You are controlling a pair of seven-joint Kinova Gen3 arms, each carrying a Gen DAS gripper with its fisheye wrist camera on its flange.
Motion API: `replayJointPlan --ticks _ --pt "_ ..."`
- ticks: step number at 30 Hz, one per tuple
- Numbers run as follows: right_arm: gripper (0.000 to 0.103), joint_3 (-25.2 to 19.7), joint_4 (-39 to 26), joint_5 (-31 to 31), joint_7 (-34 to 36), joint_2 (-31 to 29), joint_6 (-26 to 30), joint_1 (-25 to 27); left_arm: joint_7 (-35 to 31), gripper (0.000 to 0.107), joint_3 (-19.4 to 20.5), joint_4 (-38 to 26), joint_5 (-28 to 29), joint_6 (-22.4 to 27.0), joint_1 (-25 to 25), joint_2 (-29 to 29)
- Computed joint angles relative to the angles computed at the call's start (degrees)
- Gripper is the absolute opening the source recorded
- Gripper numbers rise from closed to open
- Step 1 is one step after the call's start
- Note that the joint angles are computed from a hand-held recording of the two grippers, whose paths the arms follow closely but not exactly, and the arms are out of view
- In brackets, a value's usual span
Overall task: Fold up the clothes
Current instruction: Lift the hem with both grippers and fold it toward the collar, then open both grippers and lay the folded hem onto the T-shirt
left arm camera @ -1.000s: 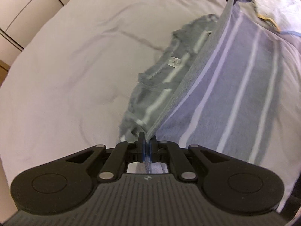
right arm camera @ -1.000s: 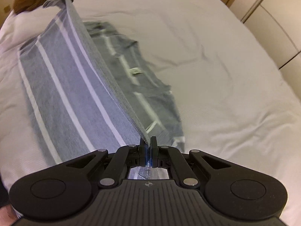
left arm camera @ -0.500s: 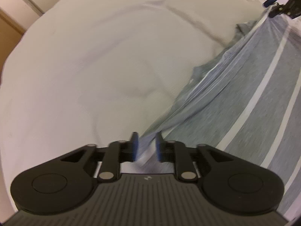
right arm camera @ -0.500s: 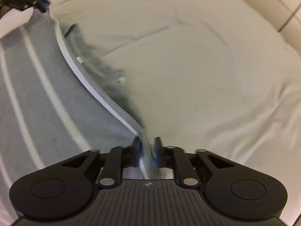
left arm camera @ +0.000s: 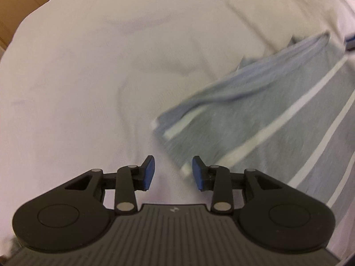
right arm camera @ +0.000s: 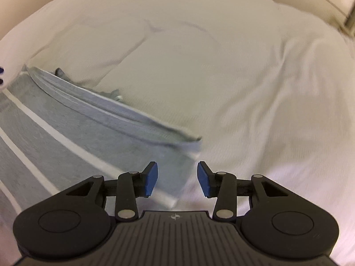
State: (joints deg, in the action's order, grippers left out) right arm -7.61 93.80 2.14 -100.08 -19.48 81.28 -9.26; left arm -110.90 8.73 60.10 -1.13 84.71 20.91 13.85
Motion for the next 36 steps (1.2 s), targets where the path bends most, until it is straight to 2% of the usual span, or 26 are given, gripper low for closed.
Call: replayJointPlan --ticks 2,3,5,8,11,14,16,18,21,24,28,31,33,36 --pt "0.039 -1.1 0.1 -1.8 -3.0 0.0 0.2 0.0 -1.6 0.031 0.7 -0.2 3.2 -1.2 -1.0 1.0" --pt "0.033 -1.5 0.2 -2.8 -4.5 0.1 0.1 -0.2 -2.4 0.031 1.0 -0.3 4.9 -1.8 -1.4 1.6" --pt "0.03 -2.4 0.4 -4.7 -6.5 0.7 -0.7 -1.1 -4.1 0.03 1.6 -0.5 7.9 -2.9 -2.2 2.7" --pt "0.03 -4.1 1.6 -6.4 -8.4 2.8 -4.3 -3.5 -6.1 0.028 1.8 0.5 8.2 -5.2 -1.2 3.9" --pt "0.03 -6.1 2.6 -5.3 -10.1 6.7 -9.5 -6.1 -6.6 0.027 1.4 1.8 8.0 -9.0 -0.7 4.5" --pt "0.03 -5.0 2.2 -1.8 -11.4 10.9 -14.3 -11.0 -1.7 0.027 -0.3 3.1 6.1 -15.0 0.3 4.1" --pt "0.028 -7.3 1.8 2.1 -12.9 12.7 -18.1 -9.9 2.7 0.026 -1.2 3.5 4.6 -18.3 0.5 3.8" --pt "0.029 -10.3 1.8 6.8 -16.6 12.3 -21.7 -6.9 4.7 0.025 -1.4 3.4 5.2 -19.0 -0.3 3.0" --pt "0.029 -8.1 1.3 9.4 -22.1 10.7 -23.1 -8.6 2.1 0.025 0.8 3.8 9.5 -17.0 -3.2 1.0" --pt "0.029 -5.0 0.9 4.7 -20.4 8.9 -21.3 -11.4 -3.0 0.025 2.6 3.9 14.2 -12.2 -4.8 0.2" --pt "0.029 -4.8 2.8 -3.0 -16.2 8.6 -18.7 -13.0 -7.7 0.025 4.1 5.9 15.0 -9.5 -2.1 1.2" --pt "0.029 -3.8 5.0 -6.3 -13.5 10.0 -20.2 -13.1 -8.0 0.025 3.8 6.0 13.8 -10.6 0.3 2.9" --pt "0.025 -3.9 5.5 -4.5 -13.4 10.9 -21.8 -12.2 -6.0 0.026 3.2 5.8 12.2 -13.0 1.6 4.0" --pt "0.026 -10.0 5.6 2.3 -15.8 10.5 -23.9 -5.3 1.0 0.025 0.9 5.9 7.7 -17.7 4.4 3.5"
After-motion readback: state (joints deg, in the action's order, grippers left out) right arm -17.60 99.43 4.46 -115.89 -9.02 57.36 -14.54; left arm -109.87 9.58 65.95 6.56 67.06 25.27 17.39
